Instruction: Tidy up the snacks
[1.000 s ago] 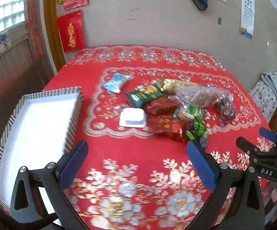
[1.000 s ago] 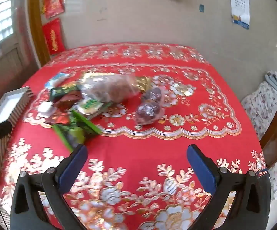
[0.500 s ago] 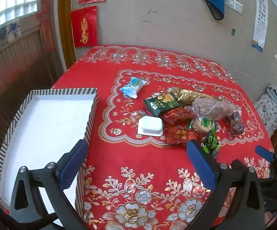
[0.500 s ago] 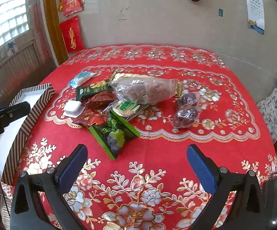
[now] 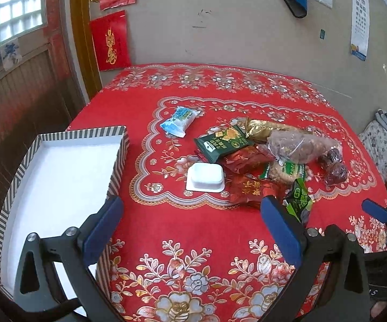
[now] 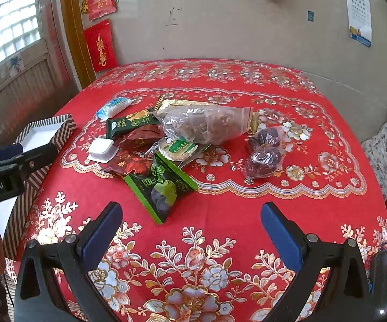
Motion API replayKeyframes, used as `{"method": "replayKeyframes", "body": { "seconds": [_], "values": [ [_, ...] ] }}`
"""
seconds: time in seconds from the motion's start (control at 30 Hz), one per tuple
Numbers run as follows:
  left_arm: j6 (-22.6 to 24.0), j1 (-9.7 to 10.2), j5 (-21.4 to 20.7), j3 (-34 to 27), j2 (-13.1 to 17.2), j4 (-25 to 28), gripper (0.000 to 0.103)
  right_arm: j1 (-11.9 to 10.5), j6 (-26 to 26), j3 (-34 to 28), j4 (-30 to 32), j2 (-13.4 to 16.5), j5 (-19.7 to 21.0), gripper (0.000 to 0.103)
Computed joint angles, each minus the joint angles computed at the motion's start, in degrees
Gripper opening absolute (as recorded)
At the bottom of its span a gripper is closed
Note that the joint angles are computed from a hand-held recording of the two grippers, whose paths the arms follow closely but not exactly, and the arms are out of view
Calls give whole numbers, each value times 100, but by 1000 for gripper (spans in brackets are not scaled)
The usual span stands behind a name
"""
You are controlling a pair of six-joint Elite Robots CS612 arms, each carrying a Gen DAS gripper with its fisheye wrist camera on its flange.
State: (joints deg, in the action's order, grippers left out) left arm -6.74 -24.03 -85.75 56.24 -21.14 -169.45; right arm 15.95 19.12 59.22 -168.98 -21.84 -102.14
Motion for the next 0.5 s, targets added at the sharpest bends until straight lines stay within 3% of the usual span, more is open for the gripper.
{"method": "replayKeyframes", "body": {
  "seconds": [0.5],
  "values": [
    [108,-49,98,-197,125,77,102,-9,120,-152,130,92,56,103]
  ]
}}
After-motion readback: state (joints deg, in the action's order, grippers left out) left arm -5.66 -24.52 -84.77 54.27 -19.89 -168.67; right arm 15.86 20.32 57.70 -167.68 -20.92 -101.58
